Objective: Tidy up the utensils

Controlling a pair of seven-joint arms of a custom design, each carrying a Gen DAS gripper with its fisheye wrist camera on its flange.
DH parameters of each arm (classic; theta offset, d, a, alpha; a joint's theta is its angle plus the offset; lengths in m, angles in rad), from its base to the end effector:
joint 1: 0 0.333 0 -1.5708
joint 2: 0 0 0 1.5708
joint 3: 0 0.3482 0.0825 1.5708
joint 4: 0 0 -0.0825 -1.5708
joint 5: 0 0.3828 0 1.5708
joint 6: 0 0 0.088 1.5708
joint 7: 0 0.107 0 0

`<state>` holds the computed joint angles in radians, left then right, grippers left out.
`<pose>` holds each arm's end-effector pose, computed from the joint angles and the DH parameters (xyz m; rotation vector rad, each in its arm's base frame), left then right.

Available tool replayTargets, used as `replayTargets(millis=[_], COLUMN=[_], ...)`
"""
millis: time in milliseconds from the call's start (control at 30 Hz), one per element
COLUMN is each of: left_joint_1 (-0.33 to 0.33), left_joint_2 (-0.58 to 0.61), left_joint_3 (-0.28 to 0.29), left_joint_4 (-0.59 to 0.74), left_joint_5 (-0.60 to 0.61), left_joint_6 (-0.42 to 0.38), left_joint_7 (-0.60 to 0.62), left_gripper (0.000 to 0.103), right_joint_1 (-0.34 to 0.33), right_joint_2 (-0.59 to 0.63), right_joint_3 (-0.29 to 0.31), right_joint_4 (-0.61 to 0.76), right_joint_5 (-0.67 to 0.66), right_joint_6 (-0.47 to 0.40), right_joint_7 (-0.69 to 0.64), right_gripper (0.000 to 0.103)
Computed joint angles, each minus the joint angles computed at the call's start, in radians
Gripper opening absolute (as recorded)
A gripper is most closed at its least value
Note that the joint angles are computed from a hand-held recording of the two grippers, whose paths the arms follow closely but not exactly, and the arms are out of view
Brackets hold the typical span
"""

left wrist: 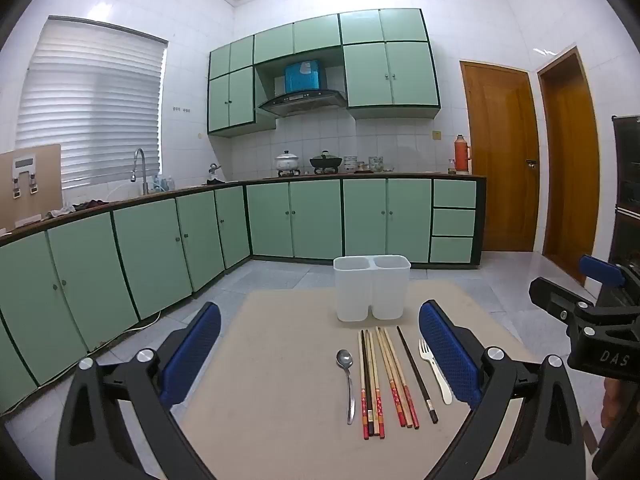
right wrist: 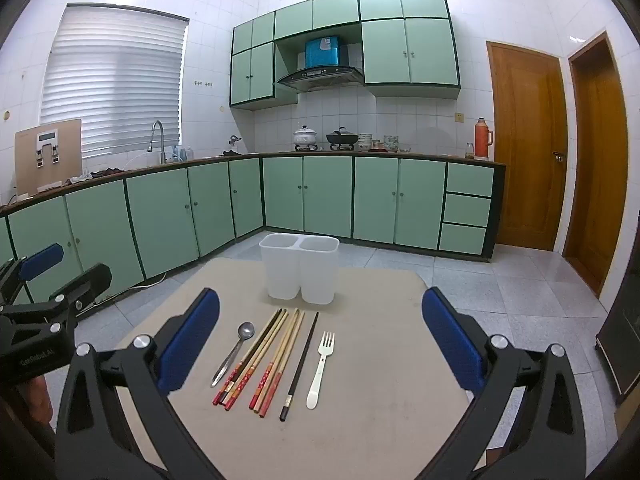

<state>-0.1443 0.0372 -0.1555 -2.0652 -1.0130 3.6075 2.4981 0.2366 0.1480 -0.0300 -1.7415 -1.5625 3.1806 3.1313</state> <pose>0.5571 -0.0581 0.5840 -1.3960 1.3452 -0.9685 0.5884 0.2188 0.5916 -1.5667 1.2291 -0.8821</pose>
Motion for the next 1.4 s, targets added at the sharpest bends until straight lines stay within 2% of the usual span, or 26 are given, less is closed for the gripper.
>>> replayTargets(millis=[33, 233, 433, 467, 500, 1400], left_joint_1=[0.001, -0.001, 0.013, 0.009, -0.004, -0.001], left_joint_2=[-0.001, -0.002, 0.002, 0.0, -0.007, -0.006], left_joint_3=[0.0, 0.0, 0.005, 0.004, 0.0, -0.005], left_joint_4=[-0.002, -0.002, -0.031, -0.027, -0.009, -0.008], left_joint_5=[0.006, 0.002, 0.086, 0.066, -0.007, -0.007], left_joint_6=[-0.002, 0.003, 0.011, 0.012, 0.012, 0.014], left_joint_7=[-0.007, -0.007, -0.09, -0.073, -0.006, -0.009], left_gripper=[0.097, 0.097, 0.097, 0.097, 0.097, 0.097], right_joint_1=[-0.002, 0.007, 0.005, 0.006, 0.006, 0.005], right_joint_2=[-0.001, 0.001, -0.003, -0.003, -0.003, -0.005], right_joint_3=[0.003, -0.006, -0.003, -0.004, -0.004, -0.005], right_joint_4=[-0.009, -0.002, -0.006, -0.006, -0.006, -0.006], right_joint_5=[0.041, 0.013, 0.026, 0.027, 0.03, 0.029], right_joint_6=[-0.002, -0.002, -0.002, -0.002, -0.001, -0.002], right_joint_7=[-0.045, -0.018, -0.025, -0.026, -0.028, -0.031], right_gripper=[0.098, 0.098, 0.098, 0.098, 0.098, 0.098])
